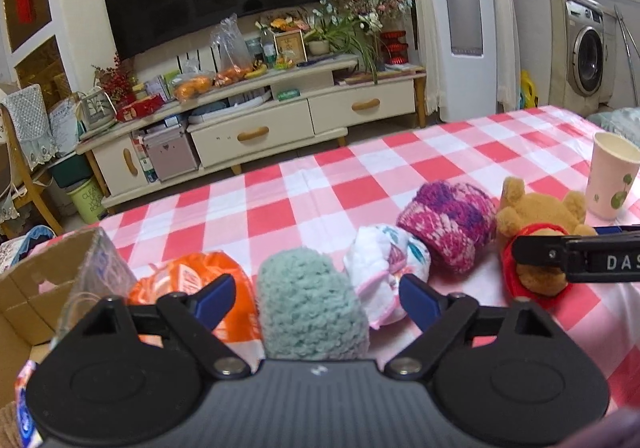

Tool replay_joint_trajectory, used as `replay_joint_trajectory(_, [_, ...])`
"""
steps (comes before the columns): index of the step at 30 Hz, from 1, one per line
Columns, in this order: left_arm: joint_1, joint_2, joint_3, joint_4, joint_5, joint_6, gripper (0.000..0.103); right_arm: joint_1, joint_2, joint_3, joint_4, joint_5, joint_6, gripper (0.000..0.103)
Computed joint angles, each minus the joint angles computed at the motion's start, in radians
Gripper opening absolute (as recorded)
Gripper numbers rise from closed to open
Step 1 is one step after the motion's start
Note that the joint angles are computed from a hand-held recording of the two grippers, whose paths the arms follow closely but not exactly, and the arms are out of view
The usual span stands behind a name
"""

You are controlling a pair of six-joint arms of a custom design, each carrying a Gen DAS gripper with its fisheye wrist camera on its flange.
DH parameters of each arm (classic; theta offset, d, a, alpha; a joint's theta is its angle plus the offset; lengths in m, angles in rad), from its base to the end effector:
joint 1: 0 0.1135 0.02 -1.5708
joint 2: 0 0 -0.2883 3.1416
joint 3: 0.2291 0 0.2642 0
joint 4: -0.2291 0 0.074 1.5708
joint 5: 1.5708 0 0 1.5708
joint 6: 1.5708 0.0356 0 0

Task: Organize soft objects
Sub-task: 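Grasp the brown teddy bear with the right gripper while the left grasps the light green knit ball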

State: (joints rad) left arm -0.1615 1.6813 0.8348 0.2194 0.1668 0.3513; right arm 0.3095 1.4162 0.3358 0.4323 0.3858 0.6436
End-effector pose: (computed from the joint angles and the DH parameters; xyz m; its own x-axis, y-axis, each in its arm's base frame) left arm 0.3500 -0.0630 0.1831 -0.4436 0.4161 -0.7938 0.4728 0.8611 0.1872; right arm 0.2279 0.0588 0.1351 -0.4578 0.4373 -0.7741 0.3479 0.8894 0.2967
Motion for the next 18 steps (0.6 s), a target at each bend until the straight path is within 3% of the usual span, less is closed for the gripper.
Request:
replay_joint_trajectory(6, [-0.017,0.026,0.005,0.010,-0.023,-0.012,0.074,-0.027,0.023,0.002,0.013,-0.032,-0.005,0.103])
replay_joint_trajectory(14, [-0.016,0.028,0.001,0.034,-0.024,-0.035,0.050,-0.051,0.031,0.008,0.017,-0.052,-0.019,0.103])
replay_joint_trajectory(18, [-0.012,0.023,0.004,0.022,-0.009,-0.047,0.048,-0.049,0.031,0.016,0.004,-0.046,-0.008,0.103])
